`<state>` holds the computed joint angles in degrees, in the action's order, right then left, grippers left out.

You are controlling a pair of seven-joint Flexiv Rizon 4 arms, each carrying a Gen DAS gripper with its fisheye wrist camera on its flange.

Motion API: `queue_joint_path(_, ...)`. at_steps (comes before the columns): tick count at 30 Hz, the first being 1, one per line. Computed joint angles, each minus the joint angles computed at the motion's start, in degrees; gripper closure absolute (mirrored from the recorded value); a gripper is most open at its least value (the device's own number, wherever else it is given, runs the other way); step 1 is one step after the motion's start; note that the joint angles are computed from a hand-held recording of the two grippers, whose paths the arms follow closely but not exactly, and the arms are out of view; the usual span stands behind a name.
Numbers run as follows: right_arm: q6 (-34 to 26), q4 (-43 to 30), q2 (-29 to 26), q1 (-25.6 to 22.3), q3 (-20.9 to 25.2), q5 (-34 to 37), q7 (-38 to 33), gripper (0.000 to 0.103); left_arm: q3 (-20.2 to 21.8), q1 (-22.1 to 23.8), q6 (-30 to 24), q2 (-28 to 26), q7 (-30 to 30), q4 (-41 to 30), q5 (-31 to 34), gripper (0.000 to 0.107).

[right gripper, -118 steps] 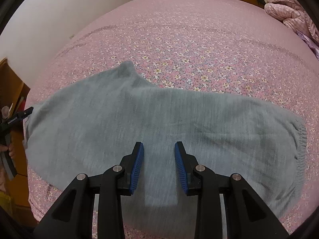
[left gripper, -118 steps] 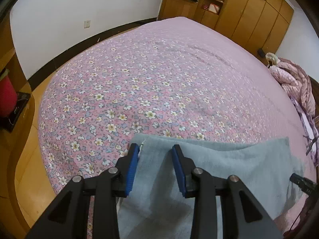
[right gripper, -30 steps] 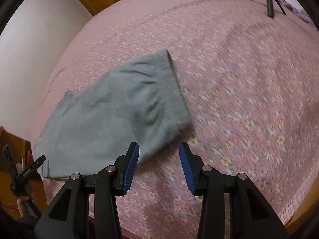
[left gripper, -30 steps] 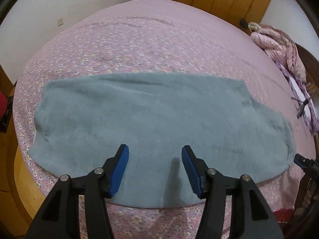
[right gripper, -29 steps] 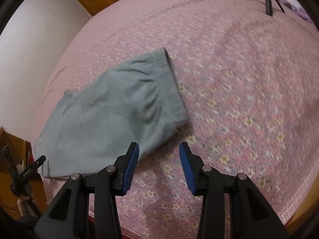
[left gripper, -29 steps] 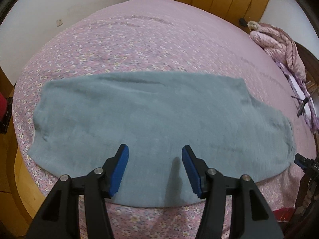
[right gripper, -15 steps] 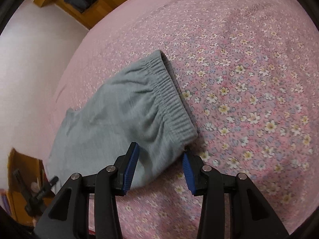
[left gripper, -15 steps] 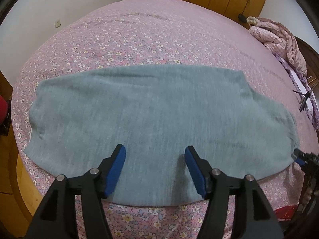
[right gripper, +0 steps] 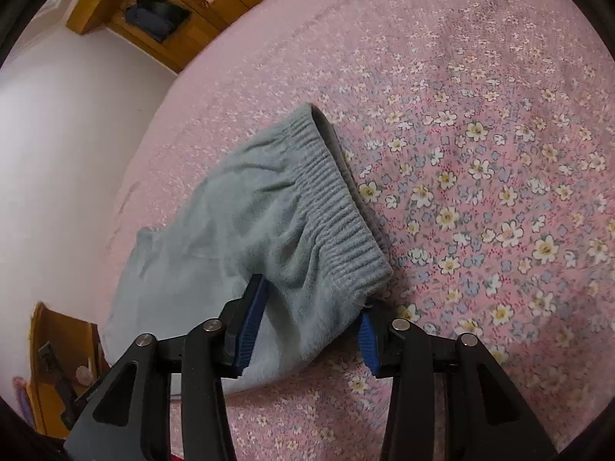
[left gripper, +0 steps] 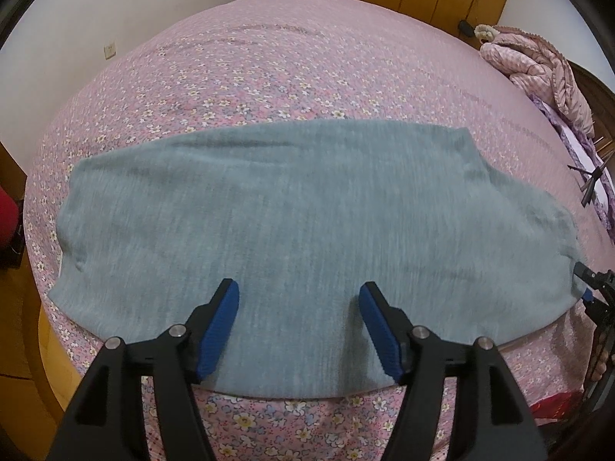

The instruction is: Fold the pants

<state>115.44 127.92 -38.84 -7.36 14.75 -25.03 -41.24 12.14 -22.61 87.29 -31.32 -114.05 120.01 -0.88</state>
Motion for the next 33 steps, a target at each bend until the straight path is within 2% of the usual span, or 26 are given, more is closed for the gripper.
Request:
queue_joint_path(5, 6.3, 1.6, -1.5, 1.2, -1.4, 1.3, -1.9, 0.056, 0.8, -0.8, -0.7, -0.2, -0.5, -0.6, 0.6, 0.036)
queue_joint_path(9, 9.0, 3.0, -1.6, 2.5, -3.0, 1.7, -2.4, 0.055, 1.4, -1.5, -1.4, -0.5, -1.0, -1.2, 1.3, 0.035)
queue_joint_path(11, 12.4, 3.6, -2.7, 2.8, -3.4, 1.8, -3.6, 0.046, 1.6, -1.7, -1.7, -0.6, -1.3, -1.5, 1.8, 0.034)
queue_joint_path(13, 13.6, 3.7, -3.0, 2.8, -3.9, 0.9, -4.1, 0.042, 1.8, -1.7, -1.9, -0.6, -1.6, -1.7, 2.2, 0.034)
queue_joint_path(15, 14.4, 3.7, -3.4, -0.1, -2.3, -2.0, -1.3, 0.036, 1.7, -1.6, -1.9, -0.6, -1.8, -1.7, 2.5, 0.034)
queue_joint_path(17, 14.5, 3.2, -3.8, -3.0, -0.7, -5.0, 3.3, 0.035, 1.4, -1.4, -1.9, -0.6, -2.0, -1.7, 2.7, 0.034)
queue_joint_path(19, 17.6, 2.4, -5.8, -6.0, 0.3, -8.7, 6.8, 0.035, 1.2, -1.1, -1.8, -0.6, -2.0, -1.7, 2.7, 0.034)
queue_joint_path(21, 19.0, 2.2, -6.6, -5.8, -0.8, -9.9, 8.3, 0.035, 1.0, -0.9, -1.8, -0.6, -1.9, -1.7, 2.8, 0.034)
queue_joint_path(23, 20.7, 2.4, -6.5, -3.6, -2.9, -8.9, 7.3, 0.035, 1.0, -0.9, -1.9, -0.7, -2.0, -1.8, 2.9, 0.034)
queue_joint_path(24, 20.8, 2.8, -6.0, -2.5, -3.9, -8.1, 6.9, 0.038, 0.9, -0.8, -1.7, -0.7, -2.0, -1.8, 2.9, 0.033)
queue_joint_path(27, 23.0, 4.6, -4.4, 1.0, -5.5, -4.1, 4.3, 0.083, 0.7, -0.6, -1.3, -1.0, -1.9, -1.8, 2.8, 0.029)
queue_joint_path(29, 23.4, 5.3, -3.2, 2.6, -6.6, -2.9, 2.4, 0.083, 1.3, -1.3, -2.0, -1.2, -1.9, -2.4, 2.9, 0.028)
queue_joint_path(33, 18.1, 5.4, -2.0, 4.9, -7.5, -0.2, 2.1, 0.078, 1.0, -1.0, -2.2, -0.9, -2.0, -2.3, 3.3, 0.028)
